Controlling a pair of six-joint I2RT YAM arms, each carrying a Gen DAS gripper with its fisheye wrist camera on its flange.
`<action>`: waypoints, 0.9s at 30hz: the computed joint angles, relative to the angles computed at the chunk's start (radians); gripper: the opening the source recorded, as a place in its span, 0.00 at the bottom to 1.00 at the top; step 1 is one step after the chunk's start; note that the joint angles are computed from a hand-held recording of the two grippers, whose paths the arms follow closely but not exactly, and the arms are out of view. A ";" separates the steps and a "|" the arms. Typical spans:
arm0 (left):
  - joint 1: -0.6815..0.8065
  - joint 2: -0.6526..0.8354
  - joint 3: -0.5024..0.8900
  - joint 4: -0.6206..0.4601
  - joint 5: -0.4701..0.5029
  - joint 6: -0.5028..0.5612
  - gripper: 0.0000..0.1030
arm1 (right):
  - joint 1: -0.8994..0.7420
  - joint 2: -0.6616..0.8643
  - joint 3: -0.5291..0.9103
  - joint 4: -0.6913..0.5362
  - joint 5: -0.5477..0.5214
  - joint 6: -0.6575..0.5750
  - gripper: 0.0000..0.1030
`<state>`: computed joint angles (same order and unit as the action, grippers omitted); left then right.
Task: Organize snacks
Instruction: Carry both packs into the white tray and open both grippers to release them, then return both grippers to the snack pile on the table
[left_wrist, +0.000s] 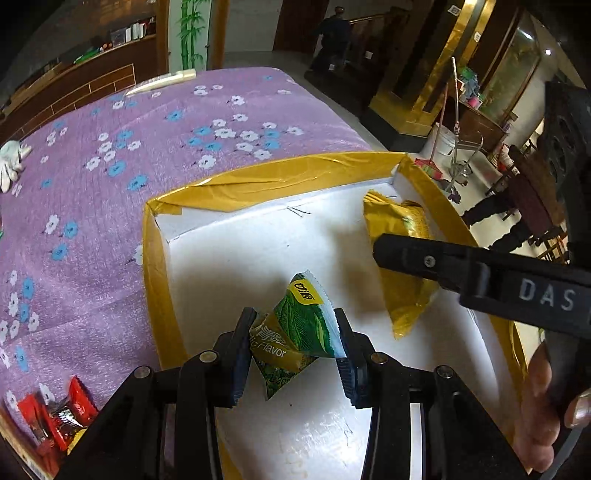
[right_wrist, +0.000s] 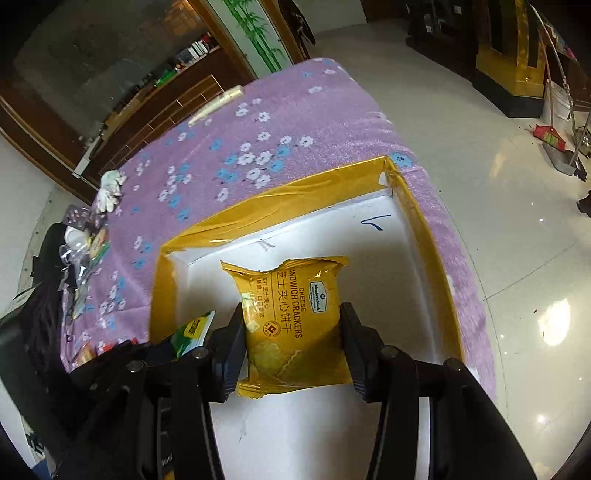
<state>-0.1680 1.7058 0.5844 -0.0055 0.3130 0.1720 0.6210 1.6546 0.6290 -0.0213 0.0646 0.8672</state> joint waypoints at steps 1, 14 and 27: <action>-0.002 0.006 0.000 0.006 -0.004 -0.001 0.41 | -0.005 0.014 0.006 0.007 -0.005 -0.004 0.45; 0.004 -0.009 -0.019 0.042 0.010 0.012 0.66 | 0.018 0.027 0.015 0.009 0.003 0.030 0.53; 0.051 -0.240 -0.149 -0.054 0.074 0.097 0.69 | 0.214 -0.279 -0.144 -0.075 0.136 0.269 0.56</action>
